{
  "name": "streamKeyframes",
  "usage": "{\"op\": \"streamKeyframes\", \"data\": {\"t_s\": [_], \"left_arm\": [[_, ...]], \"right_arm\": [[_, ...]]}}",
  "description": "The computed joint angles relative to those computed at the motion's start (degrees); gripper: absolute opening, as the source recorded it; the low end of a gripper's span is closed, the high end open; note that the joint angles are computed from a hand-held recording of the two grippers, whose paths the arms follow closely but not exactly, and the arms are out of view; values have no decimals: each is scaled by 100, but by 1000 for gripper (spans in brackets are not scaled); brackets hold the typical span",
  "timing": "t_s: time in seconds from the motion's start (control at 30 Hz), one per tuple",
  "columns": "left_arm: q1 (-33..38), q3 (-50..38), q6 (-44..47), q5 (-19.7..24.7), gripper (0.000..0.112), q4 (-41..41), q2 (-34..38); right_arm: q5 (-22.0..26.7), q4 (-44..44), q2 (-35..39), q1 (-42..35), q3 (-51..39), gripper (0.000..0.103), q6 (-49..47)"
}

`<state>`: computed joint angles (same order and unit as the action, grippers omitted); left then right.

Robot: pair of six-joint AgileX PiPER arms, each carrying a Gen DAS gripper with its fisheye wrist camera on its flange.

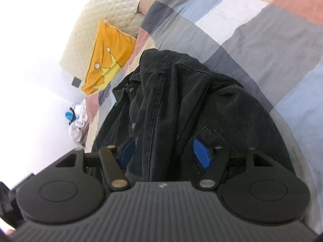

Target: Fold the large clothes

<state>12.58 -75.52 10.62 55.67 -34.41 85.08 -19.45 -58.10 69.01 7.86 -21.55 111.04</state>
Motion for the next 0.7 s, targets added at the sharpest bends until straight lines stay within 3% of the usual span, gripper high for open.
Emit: {"op": "streamKeyframes", "data": {"t_s": [0.13,0.3,0.43,0.7], "left_arm": [[-290,-241,-112,-203,75,-201,409],[-1167,-1056,-577,-730,75,25,1292],[-1609,-2021,-633,-744,75,-464,2307],[-2440,-4232,-1321,-809,75,493,4018]], "right_arm": [[-18,687,-37,-14,166,67,-381],[-383,1459,-28,-260,453,67,-978],[-744,1894,135,-520,574,67,-1231],[-2343,1999,1385,-1234,529,65,-1339]]}}
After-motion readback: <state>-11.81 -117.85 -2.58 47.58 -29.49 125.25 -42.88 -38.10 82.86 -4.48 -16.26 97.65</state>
